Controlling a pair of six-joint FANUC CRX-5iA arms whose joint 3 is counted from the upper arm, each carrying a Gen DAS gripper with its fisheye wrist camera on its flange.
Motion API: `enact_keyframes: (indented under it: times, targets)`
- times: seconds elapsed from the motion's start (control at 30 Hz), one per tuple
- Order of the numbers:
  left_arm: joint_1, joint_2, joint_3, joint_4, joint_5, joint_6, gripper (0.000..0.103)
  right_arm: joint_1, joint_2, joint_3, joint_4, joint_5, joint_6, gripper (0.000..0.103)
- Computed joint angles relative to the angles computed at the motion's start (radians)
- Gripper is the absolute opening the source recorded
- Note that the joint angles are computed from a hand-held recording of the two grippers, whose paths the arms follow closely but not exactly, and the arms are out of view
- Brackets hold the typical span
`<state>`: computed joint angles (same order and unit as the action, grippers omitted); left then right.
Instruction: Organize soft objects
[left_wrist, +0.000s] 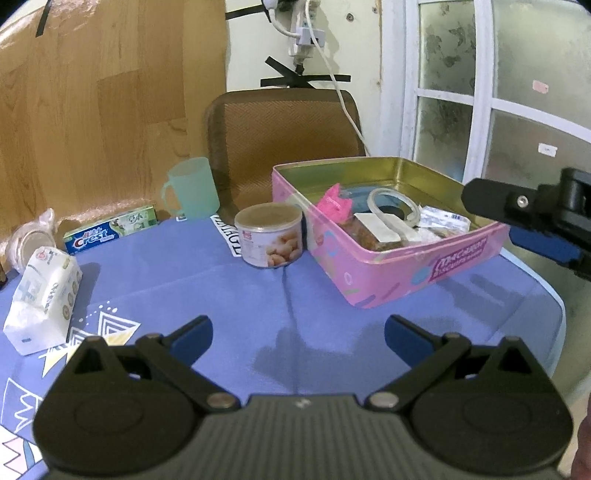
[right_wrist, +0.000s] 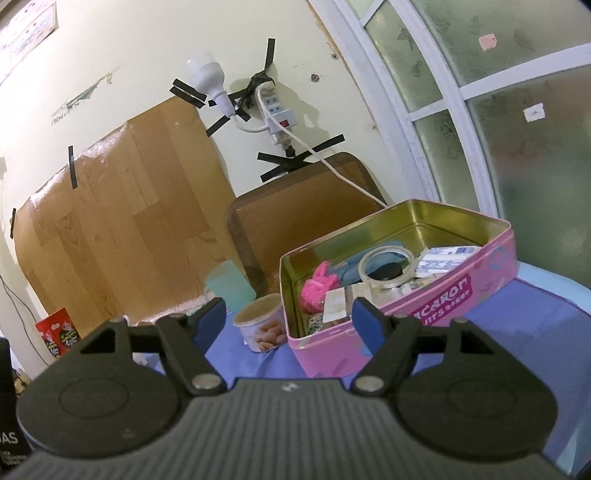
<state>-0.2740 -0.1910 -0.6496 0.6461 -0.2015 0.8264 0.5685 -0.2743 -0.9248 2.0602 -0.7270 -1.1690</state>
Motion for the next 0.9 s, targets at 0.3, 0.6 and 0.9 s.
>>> enact_keyframes:
  times: [0.3, 0.6, 0.9]
  targets:
    - [0.002, 0.016, 0.099, -0.322, -0.068, 0.291, 0.103, -0.040, -0.013, -0.011, 0.044, 0.032, -0.048, 0.078]
    - [-0.018, 0.044, 0.196, -0.570, -0.146, 0.541, 0.103, -0.087, -0.025, -0.019, 0.093, 0.073, -0.100, 0.078]
    - [-0.031, 0.058, 0.233, -0.654, -0.192, 0.620, 0.103, -0.096, -0.027, -0.023, 0.105, 0.080, -0.127, 0.078]
